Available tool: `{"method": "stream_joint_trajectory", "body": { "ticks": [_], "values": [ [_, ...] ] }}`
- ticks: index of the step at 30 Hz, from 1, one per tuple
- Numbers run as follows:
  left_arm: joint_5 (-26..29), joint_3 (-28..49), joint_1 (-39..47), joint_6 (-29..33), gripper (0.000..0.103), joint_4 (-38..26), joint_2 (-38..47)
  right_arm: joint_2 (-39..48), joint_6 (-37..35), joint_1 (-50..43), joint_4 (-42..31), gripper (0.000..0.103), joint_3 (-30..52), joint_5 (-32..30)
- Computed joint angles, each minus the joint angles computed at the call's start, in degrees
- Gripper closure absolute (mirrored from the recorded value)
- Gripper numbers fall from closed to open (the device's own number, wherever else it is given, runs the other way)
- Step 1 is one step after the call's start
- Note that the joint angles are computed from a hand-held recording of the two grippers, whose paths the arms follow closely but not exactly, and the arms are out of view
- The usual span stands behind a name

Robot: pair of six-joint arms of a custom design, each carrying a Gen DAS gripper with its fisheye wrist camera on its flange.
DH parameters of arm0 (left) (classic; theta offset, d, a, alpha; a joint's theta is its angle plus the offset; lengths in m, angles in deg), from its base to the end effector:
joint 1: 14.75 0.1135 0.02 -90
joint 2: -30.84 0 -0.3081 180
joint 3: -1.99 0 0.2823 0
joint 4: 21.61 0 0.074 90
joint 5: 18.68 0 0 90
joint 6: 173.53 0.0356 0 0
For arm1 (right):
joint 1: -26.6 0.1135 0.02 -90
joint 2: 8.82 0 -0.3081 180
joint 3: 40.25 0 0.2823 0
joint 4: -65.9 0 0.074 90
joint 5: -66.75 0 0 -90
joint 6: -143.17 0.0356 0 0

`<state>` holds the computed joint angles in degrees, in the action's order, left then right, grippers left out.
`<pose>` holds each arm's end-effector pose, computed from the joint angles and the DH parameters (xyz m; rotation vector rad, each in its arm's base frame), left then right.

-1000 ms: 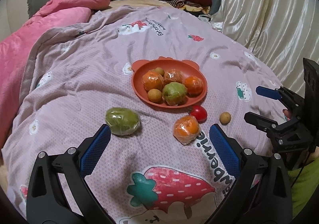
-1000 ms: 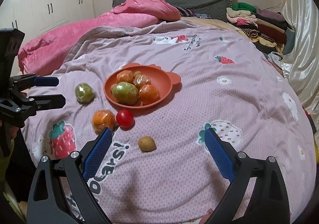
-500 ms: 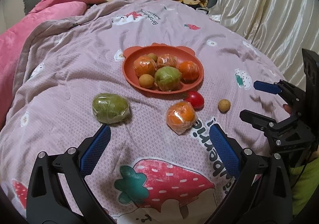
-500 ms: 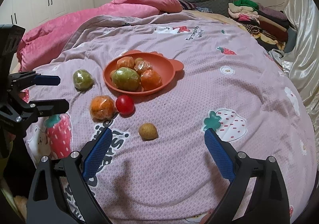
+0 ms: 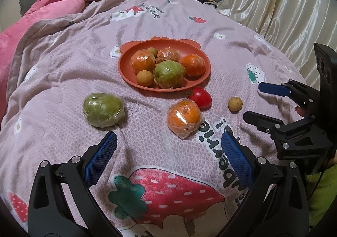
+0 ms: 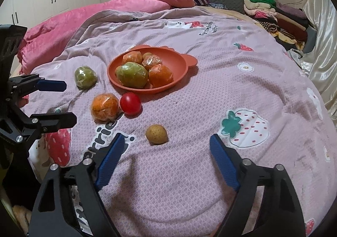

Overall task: Organize fruits
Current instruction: 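Grasp a wrapped orange with the left gripper while the right grasps the small brown fruit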

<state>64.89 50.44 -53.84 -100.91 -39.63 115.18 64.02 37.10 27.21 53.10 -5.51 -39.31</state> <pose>0.2220 -0.1752 0.1662 0.4298 2.4864 -0.2640 0.2194 0.0122 0.1497 -0.4713 2.3784 0.2229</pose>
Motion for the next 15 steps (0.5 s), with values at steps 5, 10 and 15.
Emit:
{"method": "stream_joint_trajectory", "body": {
  "ticks": [5, 10, 15],
  "values": [
    [1.71, 0.24, 0.79, -0.02, 0.01, 1.3, 1.79, 3.12, -0.13, 0.29, 1.52, 0.037, 0.48, -1.74],
    [3.69, 0.59, 1.58, 0.07, 0.012, 2.4, 3.28, 6.32, -0.27, 0.54, 2.64, 0.055, 1.12, -3.35],
    [5.56, 1.59, 1.93, 0.68, 0.026, 3.14, 5.2, 8.43, -0.34, 0.43, 4.13, 0.067, 1.64, -3.72]
  ]
}}
